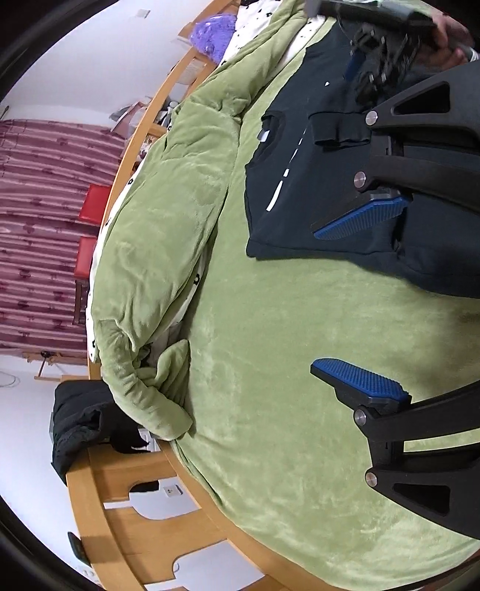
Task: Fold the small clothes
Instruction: 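Grasp the folded sleeve cuff with the right tool and reposition it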
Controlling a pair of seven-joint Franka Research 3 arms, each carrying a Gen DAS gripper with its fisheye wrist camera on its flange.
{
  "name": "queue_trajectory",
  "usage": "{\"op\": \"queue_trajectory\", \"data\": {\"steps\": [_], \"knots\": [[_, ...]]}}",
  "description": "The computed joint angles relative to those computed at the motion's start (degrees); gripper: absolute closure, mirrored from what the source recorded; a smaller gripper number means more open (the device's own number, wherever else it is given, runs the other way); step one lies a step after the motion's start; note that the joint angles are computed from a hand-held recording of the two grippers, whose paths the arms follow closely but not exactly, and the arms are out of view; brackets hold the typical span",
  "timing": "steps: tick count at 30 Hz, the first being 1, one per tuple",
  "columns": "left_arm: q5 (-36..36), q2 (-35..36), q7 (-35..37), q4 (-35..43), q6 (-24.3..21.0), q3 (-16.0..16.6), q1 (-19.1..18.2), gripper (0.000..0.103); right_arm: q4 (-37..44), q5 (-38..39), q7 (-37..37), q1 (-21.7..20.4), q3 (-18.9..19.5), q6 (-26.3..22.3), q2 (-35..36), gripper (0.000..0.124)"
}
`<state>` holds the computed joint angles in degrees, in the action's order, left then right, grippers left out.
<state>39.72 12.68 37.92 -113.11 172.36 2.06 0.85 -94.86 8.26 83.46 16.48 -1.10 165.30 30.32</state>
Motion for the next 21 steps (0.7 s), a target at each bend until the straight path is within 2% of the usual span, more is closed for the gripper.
{"op": "queue_trajectory", "data": {"steps": [2,5,10,12,14,15,16,17,18,19,20,21], "knots": [[0.93,0.26,-1.70,0.29,0.12,0.83,-0.37,0.038,4.05,-1.89,0.84,1.48,-1.46,-2.23,3.53,0.050],[1.44,0.64,-2.94,0.49,0.08,1.37,-0.27,0.038,8.37,-2.86,0.83,1.72,-1.48,-4.85,7.48,0.050],[-1.12,1.76,-0.95,0.76,-1.40,0.53,1.09,0.038,9.62,-4.52,-0.54,2.26,-1.65,-4.19,10.19,0.035],[-1.36,1.86,-0.80,0.68,-1.73,0.63,1.13,0.038,10.38,-6.23,-0.18,3.72,-3.37,-3.80,11.23,0.033],[-1.58,1.78,-0.95,0.50,-2.10,0.72,1.09,0.038,10.55,-5.89,-0.34,3.20,-2.84,-3.75,11.33,0.035],[-1.92,1.67,-0.89,0.36,-2.04,0.59,1.23,0.038,9.95,-5.69,0.32,3.26,-3.17,-2.60,11.12,0.040],[-2.49,1.59,-0.71,0.25,-1.84,0.35,1.45,0.038,9.25,-5.99,1.34,3.87,-4.17,-1.47,10.88,0.059],[-3.13,1.59,-0.35,0.24,-1.70,0.09,1.70,0.038,8.37,-6.84,3.17,5.31,-6.33,-0.12,10.62,0.087],[-4.71,1.57,0.67,0.19,-1.45,-0.72,2.29,0.038,7.93,-9.20,5.70,5.89,-7.67,0.32,10.39,0.097],[-6.59,1.63,2.24,0.21,-1.18,-1.69,3.02,0.038,7.56,-7.53,4.22,5.13,-7.00,0.12,9.83,0.103],[-7.93,1.72,3.29,0.35,-1.04,-2.25,3.26,0.038,6.94,-4.50,1.55,2.93,-4.60,0.23,8.87,0.109],[-8.51,1.74,3.79,0.43,-0.95,-2.29,3.08,0.038,5.85,-5.28,2.91,2.15,-4.20,1.03,7.79,0.110]]}}
